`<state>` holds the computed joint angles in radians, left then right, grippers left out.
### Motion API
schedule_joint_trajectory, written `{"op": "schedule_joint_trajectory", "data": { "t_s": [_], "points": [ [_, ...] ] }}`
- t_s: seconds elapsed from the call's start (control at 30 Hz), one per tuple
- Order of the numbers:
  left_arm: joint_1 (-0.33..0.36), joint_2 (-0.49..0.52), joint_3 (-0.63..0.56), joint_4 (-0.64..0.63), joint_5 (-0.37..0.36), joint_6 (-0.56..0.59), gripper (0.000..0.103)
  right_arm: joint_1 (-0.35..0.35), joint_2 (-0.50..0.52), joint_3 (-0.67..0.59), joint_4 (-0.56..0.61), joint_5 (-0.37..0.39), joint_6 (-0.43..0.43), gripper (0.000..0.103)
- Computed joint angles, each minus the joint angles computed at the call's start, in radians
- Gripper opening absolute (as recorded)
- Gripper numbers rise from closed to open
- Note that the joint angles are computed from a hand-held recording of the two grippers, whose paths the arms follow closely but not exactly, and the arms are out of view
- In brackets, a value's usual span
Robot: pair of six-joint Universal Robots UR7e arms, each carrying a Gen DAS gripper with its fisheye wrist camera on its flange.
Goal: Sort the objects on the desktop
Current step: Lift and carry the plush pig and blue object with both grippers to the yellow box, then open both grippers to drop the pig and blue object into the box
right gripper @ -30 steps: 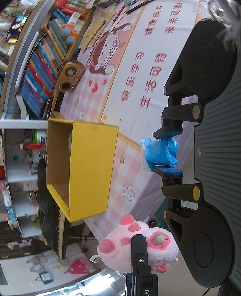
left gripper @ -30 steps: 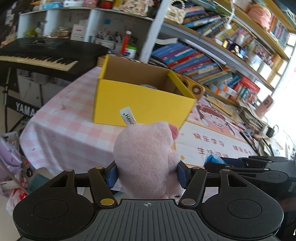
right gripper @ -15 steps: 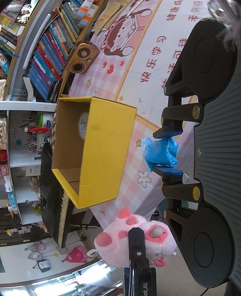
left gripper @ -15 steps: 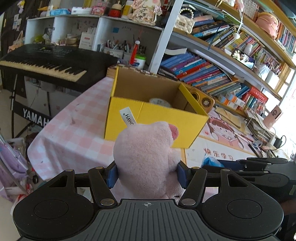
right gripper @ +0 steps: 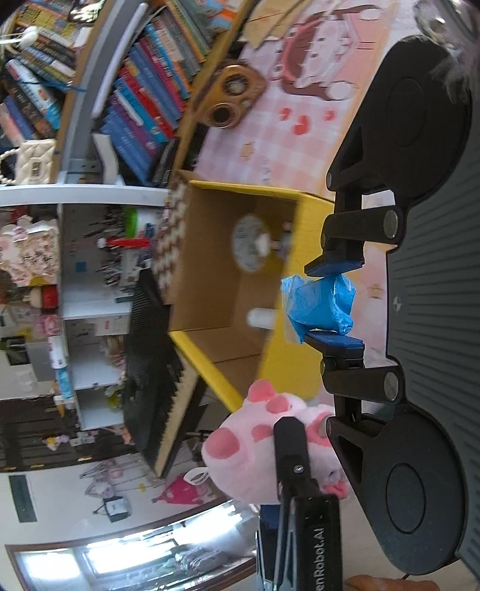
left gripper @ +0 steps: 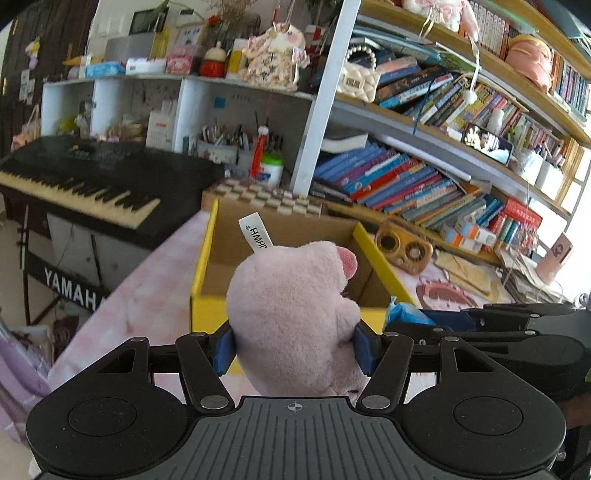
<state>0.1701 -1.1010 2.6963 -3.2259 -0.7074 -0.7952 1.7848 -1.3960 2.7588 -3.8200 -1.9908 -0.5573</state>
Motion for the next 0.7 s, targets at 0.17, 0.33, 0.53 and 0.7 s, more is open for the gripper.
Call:
{"op": "schedule_joint_trajectory", "data": {
  "t_s": [0.17, 0.33, 0.53, 0.7],
  "points": [
    [0.063, 0.08, -0.08, -0.108, 0.034, 0.131, 0.062, -0.04, -0.024, -0.07, 0.059, 0.073, -0.064, 0.03],
    [0.129, 0.163, -0.163, -0.177, 0.062, 0.252, 0.062, -0.088, 0.004, -0.144, 0.101, 0.117, -0.141, 0.03],
    [0.232, 0.245, -0.264, -0.196, 0.055, 0.339, 0.062, -0.15, 0.064, -0.232, 0.2, 0.122, -0.24, 0.03],
    [0.326, 0.282, -0.353, -0.127, 0.003, 0.392, 0.062, -0.171, 0.129, -0.296, 0.29, 0.075, -0.34, 0.03]
  ]
}}
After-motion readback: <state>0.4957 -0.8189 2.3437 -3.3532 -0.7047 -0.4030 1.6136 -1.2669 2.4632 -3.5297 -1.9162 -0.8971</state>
